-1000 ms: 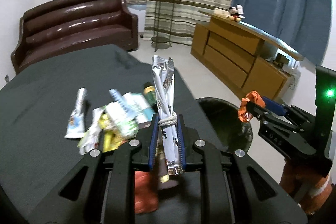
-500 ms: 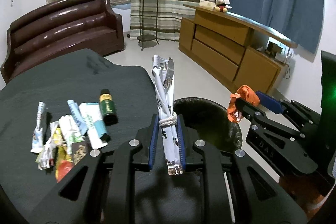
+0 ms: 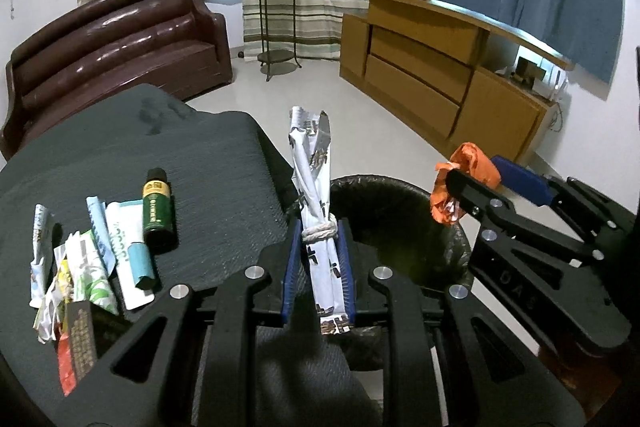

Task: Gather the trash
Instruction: 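Carry both items over the bin and open both grippers to drop them, then return both grippers to the table over the remaining trash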

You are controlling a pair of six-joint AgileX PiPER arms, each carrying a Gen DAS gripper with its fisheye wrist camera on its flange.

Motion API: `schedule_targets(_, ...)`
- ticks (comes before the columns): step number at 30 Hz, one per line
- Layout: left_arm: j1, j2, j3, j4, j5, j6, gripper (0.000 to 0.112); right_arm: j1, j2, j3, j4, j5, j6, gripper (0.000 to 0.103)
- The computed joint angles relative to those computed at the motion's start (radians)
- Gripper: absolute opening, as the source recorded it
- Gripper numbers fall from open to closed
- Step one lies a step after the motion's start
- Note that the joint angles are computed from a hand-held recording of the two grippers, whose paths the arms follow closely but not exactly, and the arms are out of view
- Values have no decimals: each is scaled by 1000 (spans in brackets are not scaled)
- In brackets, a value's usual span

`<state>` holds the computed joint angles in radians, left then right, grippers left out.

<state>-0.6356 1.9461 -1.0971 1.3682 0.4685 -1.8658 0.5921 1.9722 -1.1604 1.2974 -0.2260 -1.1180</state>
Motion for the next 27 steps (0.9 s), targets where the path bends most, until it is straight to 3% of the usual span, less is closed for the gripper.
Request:
schedule_targets(2,9,20,-22,-39,-10,44,23,-7,5,-7,-4,4,6,51)
schedule_targets(6,15,38,-40,-65,-8,72,36,-12,0,7,-63,2,71,53)
schedule_targets(10,14,39,-46,-69,-1,71,40,-10,-2,5,-16,-3,30,55)
schedule_targets(16,-3,7,-22,-46,36,28,53,-2,-14,18,-26,-43,69,68)
schedule_targets(21,-17,-58,31,-41,61,1,59,12,-39,67,-158,-100,259,77)
schedule_targets(25,-38,-135,98,-37,108,-12,66,32,-47,52,14,-98,81,77)
schedule_targets(27,-42,-183,140,-27,123,-27,67,49,-56,60,23,-94,73,77)
